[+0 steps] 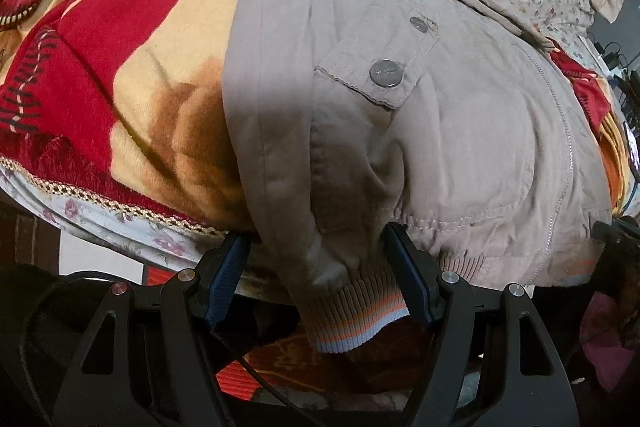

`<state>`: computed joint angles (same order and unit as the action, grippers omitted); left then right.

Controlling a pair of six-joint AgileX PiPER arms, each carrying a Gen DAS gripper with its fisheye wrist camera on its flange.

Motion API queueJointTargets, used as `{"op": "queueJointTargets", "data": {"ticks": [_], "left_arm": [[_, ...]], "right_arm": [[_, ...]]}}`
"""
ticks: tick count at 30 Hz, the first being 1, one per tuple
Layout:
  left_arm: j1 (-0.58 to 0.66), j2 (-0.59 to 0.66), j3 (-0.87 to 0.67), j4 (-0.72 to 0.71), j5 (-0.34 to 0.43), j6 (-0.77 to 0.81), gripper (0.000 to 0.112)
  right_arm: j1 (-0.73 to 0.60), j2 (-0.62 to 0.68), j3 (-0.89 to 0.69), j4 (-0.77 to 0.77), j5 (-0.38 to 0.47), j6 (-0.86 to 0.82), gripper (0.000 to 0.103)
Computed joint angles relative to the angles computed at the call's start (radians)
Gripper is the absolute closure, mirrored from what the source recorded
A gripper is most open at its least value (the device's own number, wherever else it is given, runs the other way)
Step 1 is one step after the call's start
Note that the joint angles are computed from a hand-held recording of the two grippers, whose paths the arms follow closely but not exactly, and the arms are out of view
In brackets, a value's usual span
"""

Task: Fold large clothes
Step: 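Grasp the ribbed jacket hem with both grippers, then lift the hem and carry it over the body toward the collar with both grippers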

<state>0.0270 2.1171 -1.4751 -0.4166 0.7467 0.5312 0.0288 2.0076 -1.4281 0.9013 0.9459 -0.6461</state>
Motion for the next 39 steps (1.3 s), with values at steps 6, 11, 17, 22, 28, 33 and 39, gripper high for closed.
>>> {"op": "queueJointTargets", "data": {"ticks": [6,11,17,22,28,33,39], "left_arm": [[0.005,0.002,0.001,-0.006,0.001,0.012,0.042],[0.008,0.009,-0.010,-0.014,0.011,0.015,0.042],[0.001,0.005,0.001,-0.015,0.003,0.013,0.040],[-0.001,0.034,-0.037,0.013,0.045,-0.027,0.030],[0.008,0.036,-0.041,-0.014,0.066,0.008,0.033],[0.016,-0.016,0.017,-0.072,0.061,0.148,0.080],[0.016,-0.008,0.001,-0.073,0.081,0.160,0.085]], "right_arm": [[0.015,0.054,-0.046,-0.013,0.019,0.034,0.049],[0.040,0.050,-0.056,-0.016,0.028,0.003,0.040],[-0.022,0.038,-0.043,0.097,0.051,-0.060,0.080],[0.001,0.080,-0.071,0.053,0.072,-0.012,0.076],[0.017,0.082,-0.097,0.036,0.114,-0.040,0.044],[0.021,0.069,-0.103,-0.004,0.092,-0.017,0.080],[-0.042,0.060,-0.093,0.088,0.167,-0.079,0.079]]}}
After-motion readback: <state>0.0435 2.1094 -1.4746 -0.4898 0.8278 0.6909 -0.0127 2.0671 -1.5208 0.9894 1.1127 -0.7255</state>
